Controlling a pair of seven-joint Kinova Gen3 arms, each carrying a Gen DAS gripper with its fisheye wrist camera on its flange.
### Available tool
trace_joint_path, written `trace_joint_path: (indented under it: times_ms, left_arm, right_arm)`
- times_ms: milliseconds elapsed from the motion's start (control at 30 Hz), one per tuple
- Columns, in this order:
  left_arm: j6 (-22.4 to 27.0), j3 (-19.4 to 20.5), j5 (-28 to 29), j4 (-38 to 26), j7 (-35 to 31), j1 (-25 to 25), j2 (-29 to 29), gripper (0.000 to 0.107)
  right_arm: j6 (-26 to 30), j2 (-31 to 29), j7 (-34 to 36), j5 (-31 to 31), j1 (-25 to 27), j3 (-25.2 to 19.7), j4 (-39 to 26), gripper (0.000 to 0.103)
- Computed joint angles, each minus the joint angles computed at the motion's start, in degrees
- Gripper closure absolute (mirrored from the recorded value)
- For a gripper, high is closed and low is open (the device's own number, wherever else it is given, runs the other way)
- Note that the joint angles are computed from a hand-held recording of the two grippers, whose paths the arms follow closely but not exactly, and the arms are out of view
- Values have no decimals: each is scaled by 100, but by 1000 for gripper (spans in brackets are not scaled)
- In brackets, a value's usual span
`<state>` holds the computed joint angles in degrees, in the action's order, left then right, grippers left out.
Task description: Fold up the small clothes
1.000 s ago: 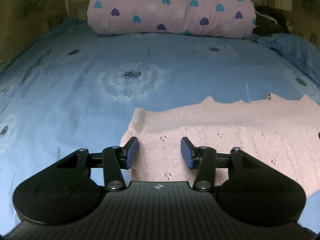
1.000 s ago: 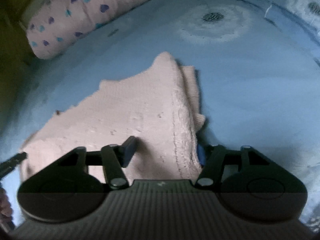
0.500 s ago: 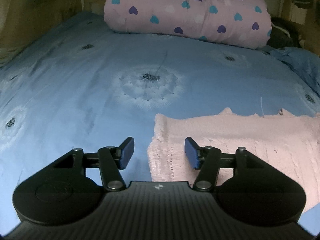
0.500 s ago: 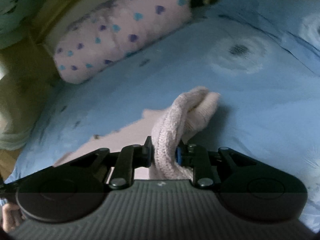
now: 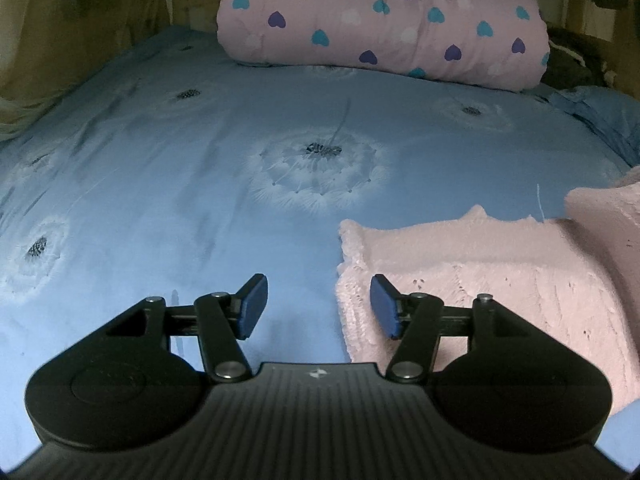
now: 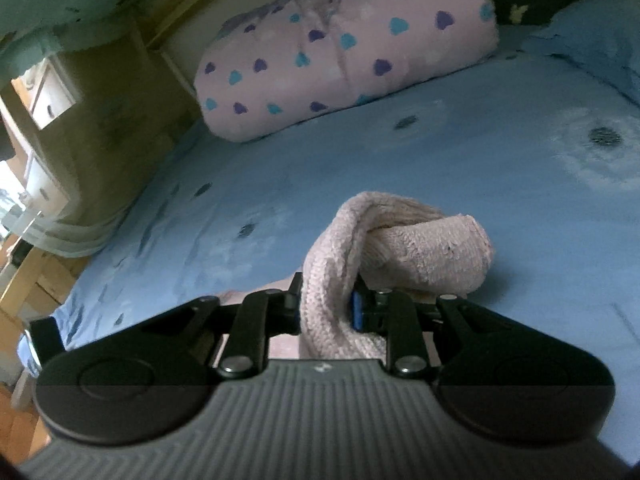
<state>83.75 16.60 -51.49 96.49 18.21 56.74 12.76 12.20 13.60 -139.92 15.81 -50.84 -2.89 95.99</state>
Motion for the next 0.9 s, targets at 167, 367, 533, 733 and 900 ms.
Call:
trace_joint_path:
  times_ms: [167, 367, 533, 733, 900]
  left_arm:
    - [-35, 51, 31, 161, 206, 39, -70, 44]
    - [-31, 114, 45, 187, 204, 69, -76, 44]
    - [-191, 148, -75, 377, 475, 107, -254, 44]
    - [-58, 229, -63, 465, 734, 51, -352, 44]
    - [-194, 334, 99, 675, 917, -145, -605, 44]
  right_arm:
    - [218, 209, -703, 674, -858, 592, -344, 78]
    - [556, 379, -1343, 1585, -1354, 715, -713, 78]
    - [963, 600, -1383, 2135, -1494, 426, -1136, 78]
    - [1308, 938, -1156, 2284, -1662, 168, -1607, 78]
    - [1515, 1255, -1198, 2459, -1973, 231, -1937, 78]
